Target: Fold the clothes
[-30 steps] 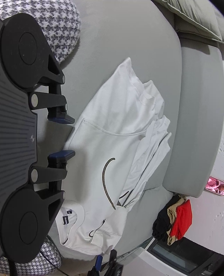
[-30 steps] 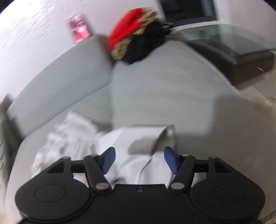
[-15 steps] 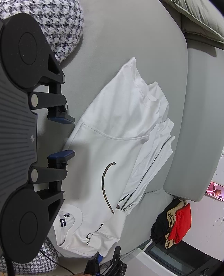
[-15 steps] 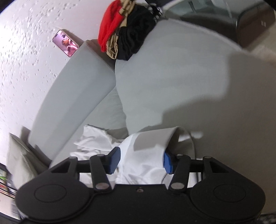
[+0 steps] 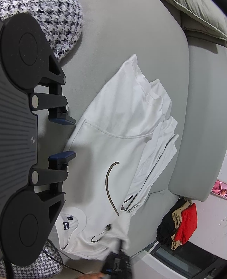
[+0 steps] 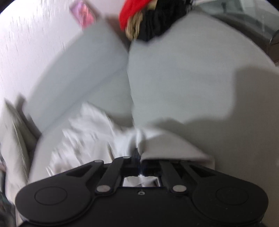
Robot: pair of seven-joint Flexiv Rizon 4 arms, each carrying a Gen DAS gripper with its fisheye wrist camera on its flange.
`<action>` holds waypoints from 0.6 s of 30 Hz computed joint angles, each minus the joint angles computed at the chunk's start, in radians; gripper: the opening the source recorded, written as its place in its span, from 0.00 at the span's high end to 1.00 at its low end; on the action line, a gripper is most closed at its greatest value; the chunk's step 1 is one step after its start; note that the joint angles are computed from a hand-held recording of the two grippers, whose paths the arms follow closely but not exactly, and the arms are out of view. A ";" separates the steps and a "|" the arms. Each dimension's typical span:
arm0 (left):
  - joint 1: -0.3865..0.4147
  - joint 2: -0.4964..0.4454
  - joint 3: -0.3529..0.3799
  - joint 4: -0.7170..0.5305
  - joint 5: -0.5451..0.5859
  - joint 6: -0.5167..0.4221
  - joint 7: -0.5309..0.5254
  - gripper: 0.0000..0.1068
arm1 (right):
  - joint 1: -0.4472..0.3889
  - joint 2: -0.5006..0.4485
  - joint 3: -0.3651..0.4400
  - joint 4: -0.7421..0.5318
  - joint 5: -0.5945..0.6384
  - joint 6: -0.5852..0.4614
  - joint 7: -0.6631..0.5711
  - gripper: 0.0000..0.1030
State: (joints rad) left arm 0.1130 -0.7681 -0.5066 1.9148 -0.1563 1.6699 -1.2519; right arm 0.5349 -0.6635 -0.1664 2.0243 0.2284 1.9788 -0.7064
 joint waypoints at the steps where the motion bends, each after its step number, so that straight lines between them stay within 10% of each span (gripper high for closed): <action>1: -0.009 0.001 0.010 0.000 0.003 0.012 -0.002 0.73 | 0.030 -0.016 -0.028 -0.006 0.052 0.072 0.015 0.98; 5: 0.005 -0.007 0.000 0.005 0.018 0.061 -0.025 0.73 | 0.141 -0.097 -0.146 -0.085 0.482 0.248 0.129 0.98; 8: 0.028 -0.013 -0.015 0.010 0.037 0.061 -0.040 0.72 | 0.165 -0.102 -0.179 -0.098 0.666 0.181 0.124 0.91; 12: 0.045 -0.012 -0.026 0.008 0.033 0.019 -0.048 0.72 | 0.032 -0.048 -0.008 0.011 0.559 0.286 0.169 0.60; 18: 0.100 -0.023 -0.104 0.022 0.038 0.004 -0.023 0.71 | -0.083 0.106 0.143 0.247 0.313 0.294 0.072 0.58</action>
State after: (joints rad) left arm 0.2130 -0.7915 -0.6101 1.9367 -0.1187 1.6739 -1.2749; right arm 0.4518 -0.5573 -0.0236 2.2712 0.5411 2.2728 -0.6346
